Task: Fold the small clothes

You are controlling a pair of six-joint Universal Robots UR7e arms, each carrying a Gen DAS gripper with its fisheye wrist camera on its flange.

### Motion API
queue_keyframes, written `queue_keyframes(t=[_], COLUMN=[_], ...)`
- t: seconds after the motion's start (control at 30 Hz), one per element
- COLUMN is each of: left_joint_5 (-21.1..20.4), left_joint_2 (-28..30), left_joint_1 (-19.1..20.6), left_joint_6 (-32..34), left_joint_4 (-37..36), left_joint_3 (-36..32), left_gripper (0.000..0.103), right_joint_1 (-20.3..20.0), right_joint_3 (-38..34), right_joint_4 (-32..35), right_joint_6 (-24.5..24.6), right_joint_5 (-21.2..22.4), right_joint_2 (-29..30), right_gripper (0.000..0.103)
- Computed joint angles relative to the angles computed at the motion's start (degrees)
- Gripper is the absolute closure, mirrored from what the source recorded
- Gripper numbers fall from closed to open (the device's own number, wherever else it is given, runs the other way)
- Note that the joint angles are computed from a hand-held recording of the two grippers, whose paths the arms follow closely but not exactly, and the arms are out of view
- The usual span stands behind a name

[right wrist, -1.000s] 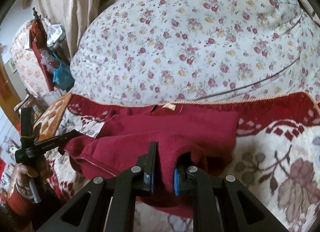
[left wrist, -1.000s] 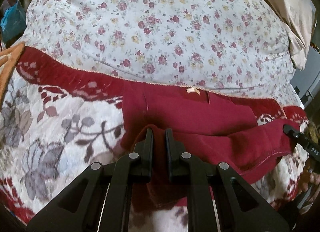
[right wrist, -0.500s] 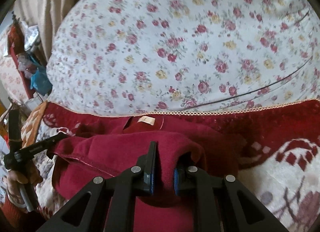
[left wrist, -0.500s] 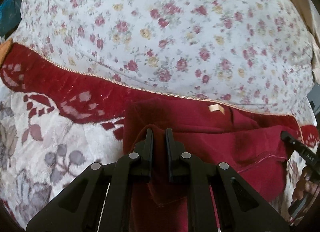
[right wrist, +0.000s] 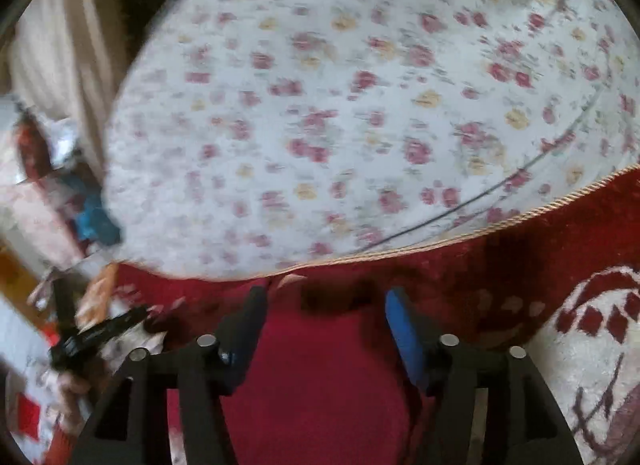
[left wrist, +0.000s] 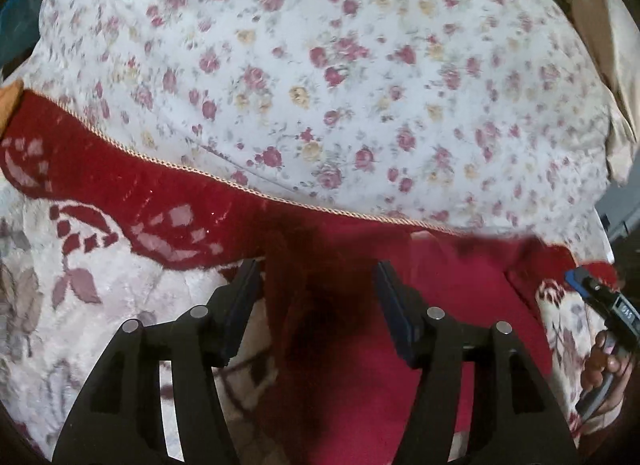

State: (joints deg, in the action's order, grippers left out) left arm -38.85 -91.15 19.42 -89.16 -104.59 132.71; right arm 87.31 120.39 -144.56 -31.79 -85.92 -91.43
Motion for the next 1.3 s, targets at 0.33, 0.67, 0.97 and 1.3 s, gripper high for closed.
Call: queue_keyframes(t=[0.33,0.67,0.97,1.3], left_joint_5=[-5.14,-4.56,-8.21,-11.43], left_joint_2=[9.06,5.73,0.82,-0.74], left_joint_1=[10.0,8.89,-2.3,-7.74], left_joint_6=[6.28,5.13,-2.37,-9.74], left_joint_4=[-7.43,-7.74,-0.18,0.86], left_joint_3=[-0.05,2.08,3.23,5.98], left_gripper=[0.044,0.037,0.037,0.037], right_joint_1=[6.84,1.51,-0.8,-3.52], right_joint_3=[2.79,-0.37,6.45,8.6], right_joint_4=[-12.18,-13.28,-5.1,-0.18], right_joint_6=[-4.9,4.71,-3.4,-9.72], right_joint_5=[-20.87,-19.31,-16.51,-12.59], right_joint_2=[11.91,11.41,-0.52,-10.36], right_gripper=[0.054,0.057,0.056,0.098])
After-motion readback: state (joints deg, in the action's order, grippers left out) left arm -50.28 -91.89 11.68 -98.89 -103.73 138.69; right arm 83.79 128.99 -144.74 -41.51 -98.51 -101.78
